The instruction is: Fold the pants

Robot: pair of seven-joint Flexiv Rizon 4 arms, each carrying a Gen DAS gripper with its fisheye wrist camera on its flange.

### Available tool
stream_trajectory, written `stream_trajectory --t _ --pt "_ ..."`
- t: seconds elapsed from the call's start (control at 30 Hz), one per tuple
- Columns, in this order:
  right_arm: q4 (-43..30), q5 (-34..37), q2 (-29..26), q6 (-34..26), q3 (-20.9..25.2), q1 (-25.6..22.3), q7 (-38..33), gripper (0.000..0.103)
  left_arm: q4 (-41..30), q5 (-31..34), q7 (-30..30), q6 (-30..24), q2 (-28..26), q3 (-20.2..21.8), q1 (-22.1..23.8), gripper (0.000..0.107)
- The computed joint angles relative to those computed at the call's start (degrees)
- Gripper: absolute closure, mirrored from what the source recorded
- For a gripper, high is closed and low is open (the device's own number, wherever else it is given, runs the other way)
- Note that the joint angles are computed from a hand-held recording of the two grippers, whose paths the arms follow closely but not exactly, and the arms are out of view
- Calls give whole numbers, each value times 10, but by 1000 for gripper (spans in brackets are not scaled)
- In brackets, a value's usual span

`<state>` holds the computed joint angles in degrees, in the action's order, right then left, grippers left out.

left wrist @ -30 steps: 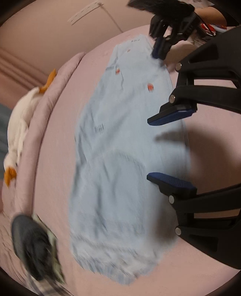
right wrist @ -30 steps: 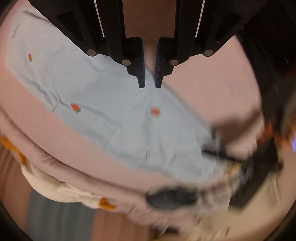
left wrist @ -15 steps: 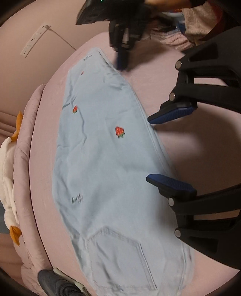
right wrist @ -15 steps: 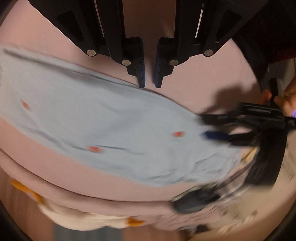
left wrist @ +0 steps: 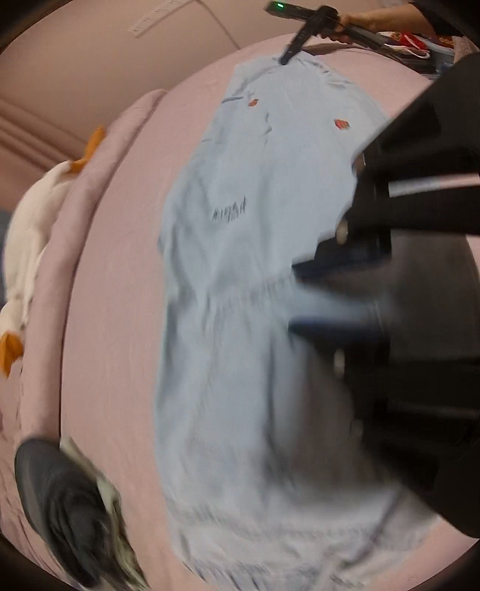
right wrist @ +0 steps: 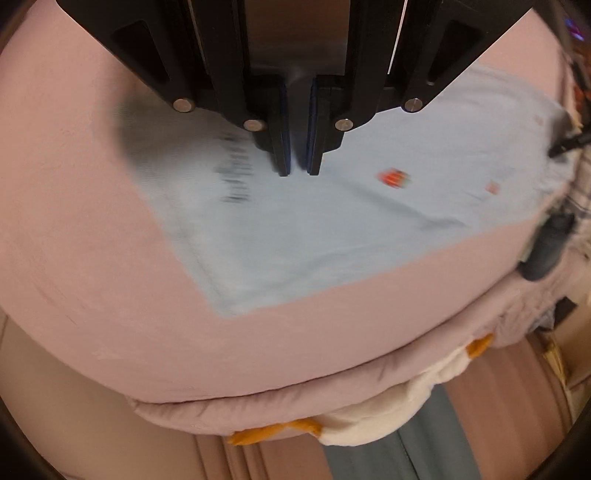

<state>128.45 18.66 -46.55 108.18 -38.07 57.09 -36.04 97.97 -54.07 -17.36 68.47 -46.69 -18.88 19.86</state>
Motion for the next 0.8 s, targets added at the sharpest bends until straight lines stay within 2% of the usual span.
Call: stream_trajectory --t 0.07,0.1,0.17,0.2,0.23,0.27,0.3,0.37,0.43,0.53,0.7,0.77,0.8 --pt "29 31 1 10 -9 16 25 103 -3 -12 -22 -37 3 7 21 98" --pt "42 47 2 -10 -31 38 35 103 -3 -19 -30 -46 5 11 25 98" --pt "58 33 3 -39 -69 66 65 103 -3 -29 -50 -84 10 22 39 98" --pt "60 17 6 -82 -103 92 84 103 0 -32 -51 -92 16 27 38 98" --pt "50 -1 7 -129 -136 116 86 103 6 -36 -46 -89 22 32 34 97" --pt "37 -9 -5 -148 -151 125 88 96 15 -42 -37 -83 30 35 29 89" --pt "20 -25 -3 -130 -147 119 79 92 20 -48 -32 -75 35 35 21 82" --pt "-16 -55 8 -70 -103 75 63 83 33 -79 -6 -61 48 21 12 38" --pt "-73 -90 4 -65 -69 36 51 82 35 -116 26 -41 54 5 -6 24" --pt "-176 -145 0 -66 34 -63 23 82 7 -106 26 -58 43 14 -42 25" --pt "-339 -250 -38 -99 208 -214 -30 82 -59 -34 -1 -88 6 24 -93 28" --pt "-387 -291 -53 -124 281 -275 -61 82 -93 6 -34 -111 -17 31 -107 42" --pt "-393 -300 -56 -128 304 -296 -72 82 -113 28 -52 -121 -32 36 -116 45"
